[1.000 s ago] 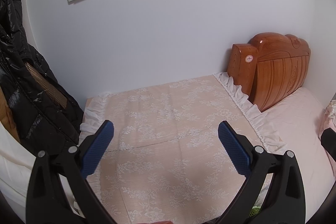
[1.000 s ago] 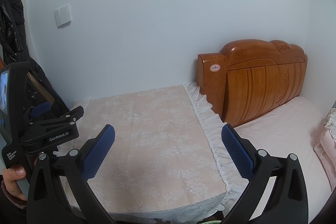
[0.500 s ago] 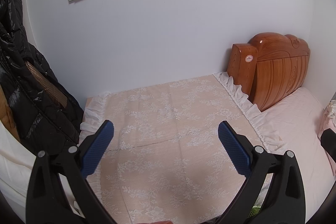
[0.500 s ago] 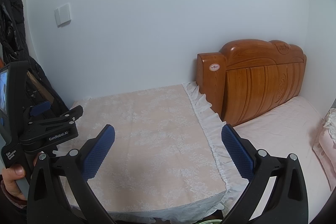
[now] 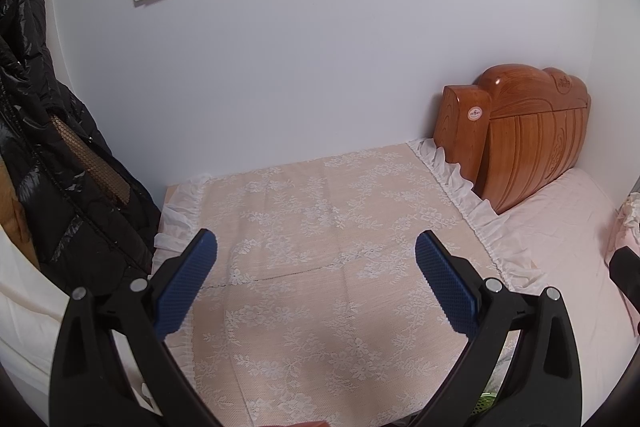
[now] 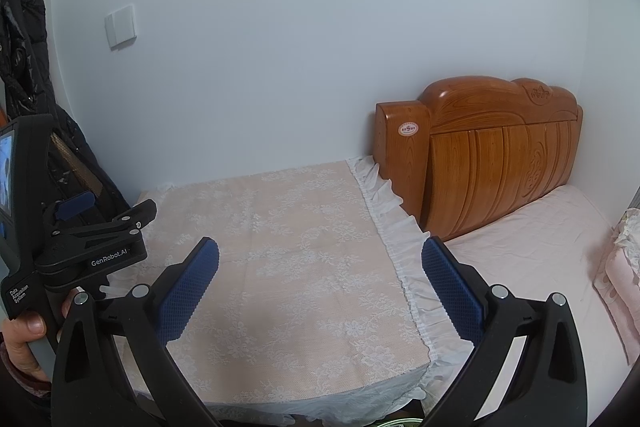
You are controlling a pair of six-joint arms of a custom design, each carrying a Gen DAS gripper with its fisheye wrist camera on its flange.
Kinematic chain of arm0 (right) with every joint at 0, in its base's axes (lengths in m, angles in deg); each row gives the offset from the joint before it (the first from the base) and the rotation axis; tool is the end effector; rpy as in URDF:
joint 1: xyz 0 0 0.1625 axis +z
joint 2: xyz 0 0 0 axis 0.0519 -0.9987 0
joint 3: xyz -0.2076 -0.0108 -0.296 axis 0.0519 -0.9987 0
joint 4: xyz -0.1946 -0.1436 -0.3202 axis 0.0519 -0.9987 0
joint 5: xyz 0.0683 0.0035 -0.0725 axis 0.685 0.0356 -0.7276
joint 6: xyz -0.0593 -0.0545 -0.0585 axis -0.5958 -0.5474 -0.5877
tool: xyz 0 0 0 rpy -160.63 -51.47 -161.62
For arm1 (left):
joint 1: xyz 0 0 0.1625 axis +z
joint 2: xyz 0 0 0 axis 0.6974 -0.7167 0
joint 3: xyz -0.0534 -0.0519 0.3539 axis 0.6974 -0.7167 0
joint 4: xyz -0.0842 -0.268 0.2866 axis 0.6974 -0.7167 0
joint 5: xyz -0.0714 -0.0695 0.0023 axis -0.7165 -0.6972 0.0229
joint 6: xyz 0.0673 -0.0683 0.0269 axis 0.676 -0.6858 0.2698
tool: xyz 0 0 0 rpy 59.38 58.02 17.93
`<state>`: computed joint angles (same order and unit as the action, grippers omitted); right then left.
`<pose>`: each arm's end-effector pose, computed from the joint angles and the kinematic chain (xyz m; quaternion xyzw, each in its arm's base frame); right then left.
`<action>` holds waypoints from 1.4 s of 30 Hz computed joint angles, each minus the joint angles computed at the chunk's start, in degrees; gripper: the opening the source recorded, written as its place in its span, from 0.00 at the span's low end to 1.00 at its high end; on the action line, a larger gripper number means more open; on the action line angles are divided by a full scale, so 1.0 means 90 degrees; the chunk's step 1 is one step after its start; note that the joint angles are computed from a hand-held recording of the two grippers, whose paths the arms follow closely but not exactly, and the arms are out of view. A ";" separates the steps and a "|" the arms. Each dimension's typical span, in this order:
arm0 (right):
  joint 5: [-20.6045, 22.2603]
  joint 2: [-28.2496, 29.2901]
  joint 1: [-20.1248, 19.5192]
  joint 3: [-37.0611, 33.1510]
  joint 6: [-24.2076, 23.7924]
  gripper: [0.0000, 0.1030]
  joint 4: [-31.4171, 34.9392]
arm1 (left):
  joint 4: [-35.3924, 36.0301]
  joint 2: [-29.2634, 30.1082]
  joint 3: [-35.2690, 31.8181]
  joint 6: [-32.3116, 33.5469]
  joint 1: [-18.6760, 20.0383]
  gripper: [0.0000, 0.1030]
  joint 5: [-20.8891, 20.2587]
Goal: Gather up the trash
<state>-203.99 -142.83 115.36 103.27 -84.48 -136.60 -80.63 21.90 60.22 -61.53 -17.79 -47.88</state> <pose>0.2756 -0.4019 0.4316 0.0796 -0.8389 0.4023 0.3579 -0.4569 -0.4701 0.2041 0.2395 0.8422 -0.3566 0.3259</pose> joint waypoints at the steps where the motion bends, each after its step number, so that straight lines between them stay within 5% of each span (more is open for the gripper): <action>1: -0.0006 -0.0002 0.0003 0.0002 0.0000 0.98 0.0006 | 0.0002 -0.0002 0.0001 0.0000 0.0000 0.92 -0.0002; 42: -0.0023 0.0000 0.0031 -0.0008 0.0051 0.98 0.0171 | -0.0074 0.0041 -0.0039 0.0132 0.0011 0.92 -0.0105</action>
